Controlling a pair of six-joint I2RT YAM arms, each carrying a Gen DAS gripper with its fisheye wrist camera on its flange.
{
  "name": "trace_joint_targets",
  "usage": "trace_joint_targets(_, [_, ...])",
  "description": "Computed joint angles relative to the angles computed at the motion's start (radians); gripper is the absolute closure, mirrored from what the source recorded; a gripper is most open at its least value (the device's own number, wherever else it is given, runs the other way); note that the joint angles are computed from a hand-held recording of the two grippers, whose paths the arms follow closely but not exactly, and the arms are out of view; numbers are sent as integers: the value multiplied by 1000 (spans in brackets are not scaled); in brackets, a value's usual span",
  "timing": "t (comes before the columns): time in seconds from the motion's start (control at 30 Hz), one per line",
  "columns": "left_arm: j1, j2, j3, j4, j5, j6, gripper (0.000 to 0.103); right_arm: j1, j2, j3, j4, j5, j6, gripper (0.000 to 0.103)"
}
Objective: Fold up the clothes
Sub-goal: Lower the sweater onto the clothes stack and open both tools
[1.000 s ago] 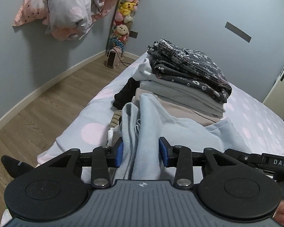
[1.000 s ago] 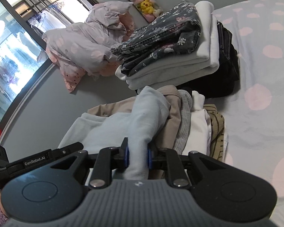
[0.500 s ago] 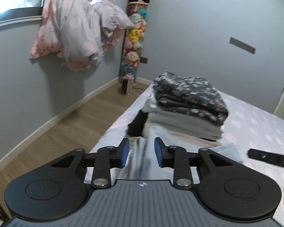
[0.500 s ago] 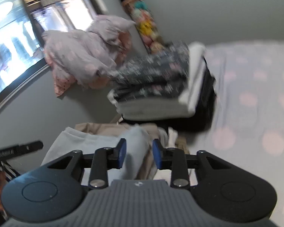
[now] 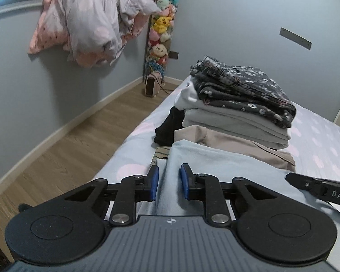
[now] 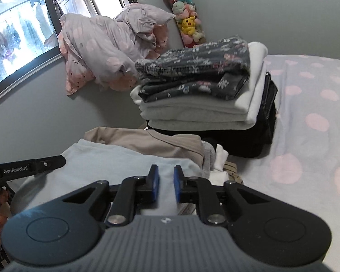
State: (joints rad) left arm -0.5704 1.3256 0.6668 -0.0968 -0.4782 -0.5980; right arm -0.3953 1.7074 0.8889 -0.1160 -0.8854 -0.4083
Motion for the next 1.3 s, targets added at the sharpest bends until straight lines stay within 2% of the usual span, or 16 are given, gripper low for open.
trace_joint_targets(0.07, [12, 0, -6, 9, 15, -4, 78, 18, 30, 10, 27, 9, 33, 87])
trace_joint_targets(0.2, [-14, -28, 4, -47, -5, -24, 78, 24, 21, 14, 9, 16, 28, 87])
trace_joint_targets(0.3, [-70, -76, 38, -149, -63, -55, 77, 5, -19, 22, -62, 10, -15, 87])
trace_joint_targets(0.4, [-167, -131, 76, -289, -154, -75, 77, -45, -99, 0, -136, -38, -97, 83])
trace_joint_targets(0.5, [-269, -164, 116, -433, -231, -94, 77, -114, -179, -9, -285, -117, -247, 83])
trace_joint_targets(0.6, [-345, -168, 135, -528, -262, -122, 77, -197, -235, 10, -521, -193, -476, 83])
trace_joint_targets(0.7, [-361, -136, 128, -540, -265, -136, 77, -265, -263, 11, -715, -220, -692, 83])
trace_joint_targets(0.8, [-348, -118, 107, -520, -258, -166, 76, -288, -301, -42, -736, -193, -787, 83])
trace_joint_targets(0.87, [-345, -120, 103, -517, -257, -182, 76, -268, -325, -93, -649, -142, -750, 83])
trace_joint_targets(0.93, [-372, -132, 119, -568, -271, -212, 74, -251, -316, -112, -591, -101, -705, 84])
trace_joint_targets(1.03, [-456, -129, 165, -711, -351, -309, 73, -277, -306, -90, -639, -121, -715, 82])
trace_joint_targets(1.1, [-528, -125, 202, -828, -400, -427, 73, -306, -310, -76, -688, -154, -753, 70])
trace_joint_targets(1.13, [-561, -122, 223, -888, -420, -487, 73, -325, -320, -74, -715, -172, -780, 69])
trace_joint_targets(1.23, [-652, -87, 319, -1089, -472, -677, 69, -400, -337, -45, -866, -228, -931, 62])
trace_joint_targets(1.3, [-722, -38, 402, -1247, -508, -828, 64, -467, -311, 2, -1046, -262, -1110, 51])
